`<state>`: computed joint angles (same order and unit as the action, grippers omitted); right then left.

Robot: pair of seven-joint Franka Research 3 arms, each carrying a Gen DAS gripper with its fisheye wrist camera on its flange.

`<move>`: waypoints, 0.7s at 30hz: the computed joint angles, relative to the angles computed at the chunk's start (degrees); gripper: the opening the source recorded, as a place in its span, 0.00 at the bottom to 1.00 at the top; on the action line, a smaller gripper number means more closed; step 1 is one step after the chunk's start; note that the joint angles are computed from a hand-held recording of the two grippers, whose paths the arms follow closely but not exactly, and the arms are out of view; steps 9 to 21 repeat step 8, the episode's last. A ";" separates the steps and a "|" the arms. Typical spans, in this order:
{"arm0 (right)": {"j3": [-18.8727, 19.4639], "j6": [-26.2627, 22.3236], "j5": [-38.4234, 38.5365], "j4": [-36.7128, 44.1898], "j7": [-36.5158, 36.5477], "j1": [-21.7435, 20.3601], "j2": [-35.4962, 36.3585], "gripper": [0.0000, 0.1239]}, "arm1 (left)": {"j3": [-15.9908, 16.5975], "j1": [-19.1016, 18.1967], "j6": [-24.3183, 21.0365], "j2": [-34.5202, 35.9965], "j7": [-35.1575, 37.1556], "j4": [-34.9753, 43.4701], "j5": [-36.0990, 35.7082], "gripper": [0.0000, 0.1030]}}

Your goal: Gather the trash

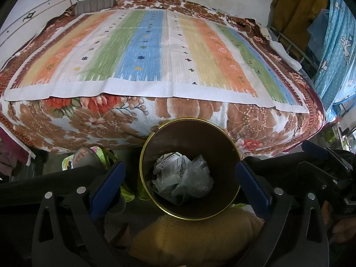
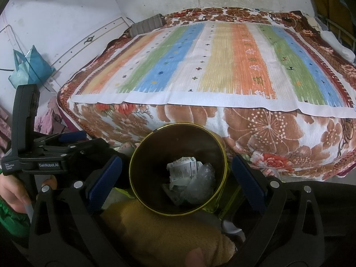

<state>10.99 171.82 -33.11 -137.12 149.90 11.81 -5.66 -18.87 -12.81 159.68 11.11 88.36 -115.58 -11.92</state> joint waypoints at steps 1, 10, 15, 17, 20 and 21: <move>-0.07 0.03 0.20 -0.01 -0.22 0.06 0.00 0.76 | 0.06 -0.19 -0.24 0.27 -0.41 0.50 0.28 0.94; -0.11 -0.03 0.53 0.02 -0.55 0.10 -0.01 0.76 | 0.05 0.15 -1.51 0.30 0.24 0.72 -0.15 0.94; -0.11 -0.03 0.53 0.02 -0.55 0.10 -0.01 0.76 | 0.05 0.15 -1.51 0.30 0.24 0.72 -0.15 0.94; -0.11 -0.03 0.53 0.02 -0.55 0.10 -0.01 0.76 | 0.05 0.15 -1.51 0.30 0.24 0.72 -0.15 0.94; -0.11 -0.03 0.53 0.02 -0.55 0.10 -0.01 0.76 | 0.05 0.15 -1.51 0.30 0.24 0.72 -0.15 0.94; -0.11 -0.03 0.53 0.02 -0.55 0.10 -0.01 0.76 | 0.05 0.15 -1.51 0.30 0.24 0.72 -0.15 0.94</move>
